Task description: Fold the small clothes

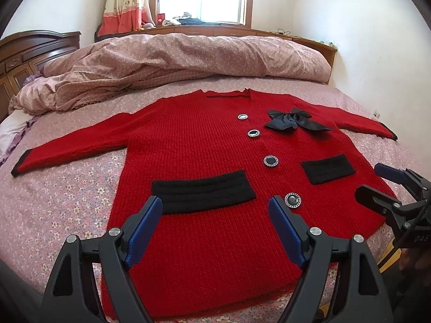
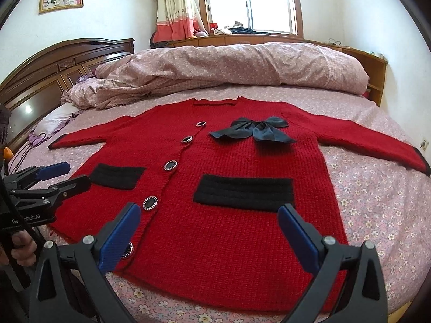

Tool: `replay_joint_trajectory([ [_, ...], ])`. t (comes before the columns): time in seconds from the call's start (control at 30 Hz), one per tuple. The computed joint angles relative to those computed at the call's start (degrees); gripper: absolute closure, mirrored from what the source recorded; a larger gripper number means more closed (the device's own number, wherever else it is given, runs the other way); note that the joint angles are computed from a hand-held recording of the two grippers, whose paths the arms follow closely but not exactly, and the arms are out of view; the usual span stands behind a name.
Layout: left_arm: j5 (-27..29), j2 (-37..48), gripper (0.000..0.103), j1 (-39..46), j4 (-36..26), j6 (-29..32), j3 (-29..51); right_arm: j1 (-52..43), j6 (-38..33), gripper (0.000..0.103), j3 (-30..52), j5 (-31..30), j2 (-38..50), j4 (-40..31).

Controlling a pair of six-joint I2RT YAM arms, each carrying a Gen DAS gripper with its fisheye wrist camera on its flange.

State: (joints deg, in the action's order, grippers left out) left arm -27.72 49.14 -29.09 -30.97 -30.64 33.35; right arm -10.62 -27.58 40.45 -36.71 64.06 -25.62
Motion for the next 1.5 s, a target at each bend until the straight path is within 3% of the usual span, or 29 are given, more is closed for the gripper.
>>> replay_joint_trajectory([
  [1.5,1.52,0.37,0.026,1.00,0.31,0.61,-0.20,0.56,0.15,0.000,-0.44,-0.47,-0.17,-0.30],
])
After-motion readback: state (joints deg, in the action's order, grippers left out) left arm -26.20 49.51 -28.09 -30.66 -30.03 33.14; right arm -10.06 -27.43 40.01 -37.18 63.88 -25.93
